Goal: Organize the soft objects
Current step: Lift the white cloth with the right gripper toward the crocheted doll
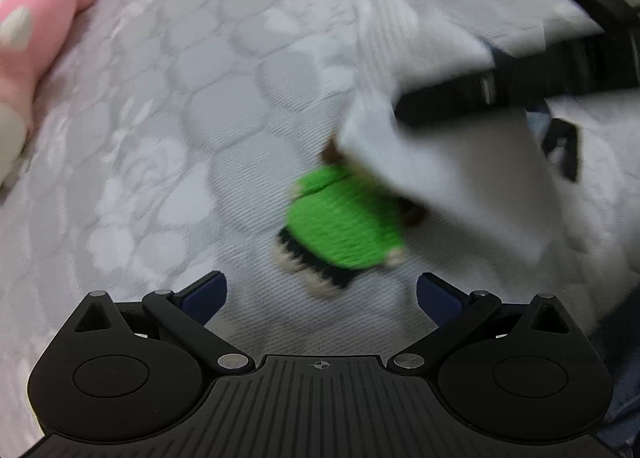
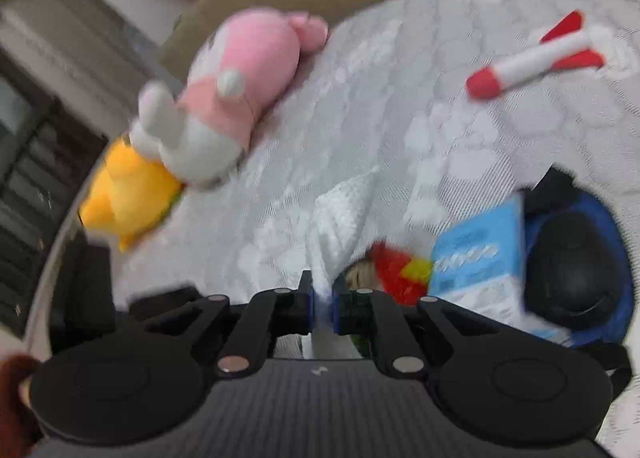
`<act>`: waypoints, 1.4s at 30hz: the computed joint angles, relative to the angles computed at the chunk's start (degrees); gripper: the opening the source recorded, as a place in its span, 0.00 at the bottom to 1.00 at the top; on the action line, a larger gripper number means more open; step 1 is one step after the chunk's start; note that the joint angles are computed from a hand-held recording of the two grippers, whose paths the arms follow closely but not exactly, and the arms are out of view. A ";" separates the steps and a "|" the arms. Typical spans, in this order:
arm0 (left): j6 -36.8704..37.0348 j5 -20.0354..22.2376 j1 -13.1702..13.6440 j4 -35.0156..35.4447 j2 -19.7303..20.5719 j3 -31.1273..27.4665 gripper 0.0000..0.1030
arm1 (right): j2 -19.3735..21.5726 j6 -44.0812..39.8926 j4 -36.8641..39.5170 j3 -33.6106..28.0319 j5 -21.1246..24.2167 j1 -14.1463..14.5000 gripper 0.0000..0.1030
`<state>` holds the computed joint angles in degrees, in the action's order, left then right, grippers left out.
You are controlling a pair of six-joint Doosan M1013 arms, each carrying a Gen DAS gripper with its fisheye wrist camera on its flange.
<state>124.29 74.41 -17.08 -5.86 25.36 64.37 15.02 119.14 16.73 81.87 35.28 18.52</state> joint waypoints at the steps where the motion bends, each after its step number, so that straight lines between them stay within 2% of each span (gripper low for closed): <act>1: -1.37 0.93 0.08 0.57 0.48 -0.58 1.00 | 1.03 -1.21 0.23 -0.93 1.98 0.23 0.10; 4: -3.59 2.40 0.14 1.78 1.20 -1.32 1.00 | 3.67 -3.81 2.24 -3.46 10.20 0.47 0.10; 6: -3.27 2.78 -0.04 2.31 1.28 -1.25 1.00 | 4.06 -3.89 2.20 -3.87 12.96 0.66 0.10; 8: -2.04 2.39 -0.14 1.94 1.02 -0.81 1.00 | 3.48 -3.30 1.17 -3.57 12.32 0.72 0.10; 11: 0.74 0.51 0.13 -0.56 0.23 0.32 1.00 | 1.41 2.76 -9.66 -2.67 8.29 1.99 0.10; 12: 2.13 -0.89 0.25 -1.78 -0.24 0.99 1.00 | 0.79 6.14 -14.64 -2.53 7.44 2.44 0.10; 15: 8.69 -8.95 -0.03 -4.08 -2.45 4.67 1.00 | -0.53 14.04 -20.47 -1.58 6.37 2.21 0.09; 17: 14.36 -17.76 -0.98 -2.90 -4.63 8.90 1.00 | -1.31 18.39 -21.46 -0.47 5.35 1.52 0.09; 19: 20.15 -23.90 -1.63 -3.21 -5.94 12.00 1.00 | -2.33 21.58 -19.10 1.23 3.22 0.39 0.09; 22: 23.27 -27.34 -2.67 -1.56 -6.49 14.29 1.00 | -2.91 21.03 -15.22 2.50 1.37 -0.65 0.09; 25: 24.75 -30.19 -3.27 -0.49 -6.95 16.06 1.00 | -2.09 21.15 -17.99 1.73 3.29 -0.26 0.09; 27: 22.38 -26.62 -2.69 -3.14 -5.95 13.92 0.97 | -1.56 21.13 -19.36 1.24 4.43 0.01 0.09; 28: 20.51 -24.02 -2.30 -4.66 -5.22 12.35 0.91 | -1.65 20.67 -18.41 1.47 4.01 -0.14 0.10; 29: 17.02 -20.27 -1.88 -6.07 -4.30 10.30 0.71 | -1.82 20.24 -17.33 1.81 3.16 -0.30 0.10; 32: 3.75 -8.28 0.08 -11.31 -1.00 3.69 0.72 | -2.59 17.81 -12.91 3.29 -0.80 -0.87 0.10; 33: -0.46 -5.04 0.89 -13.34 0.12 1.73 0.72 | -3.14 14.99 -8.30 4.37 -3.48 -1.32 0.10; 35: -9.00 0.98 2.32 -17.20 2.08 -1.31 0.72 | -3.47 5.26 5.90 5.98 -8.03 -2.52 0.10; 36: -12.08 2.76 2.79 -18.15 2.60 -2.05 0.74 | -3.08 2.41 9.60 5.83 -8.07 -2.78 0.10; 38: -16.70 4.58 3.55 -18.75 2.97 -2.52 0.77 | -1.77 3.30 8.00 4.27 -6.13 -2.52 0.10; 39: -17.75 4.27 3.69 -18.49 2.92 -2.48 0.81 | -1.04 5.88 2.70 3.05 -3.74 -2.09 0.10; 40: -17.79 2.95 3.63 -17.72 2.67 -2.21 0.83 | -0.33 8.43 -2.34 1.84 -1.27 -1.58 0.11; 42: -17.48 0.10 3.48 -16.11 1.98 -1.52 0.88 | 0.16 10.41 -5.85 1.05 1.74 -1.34 0.11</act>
<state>106.81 74.52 -13.61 -21.97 27.33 62.85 15.18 129.54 10.88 82.92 37.02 17.18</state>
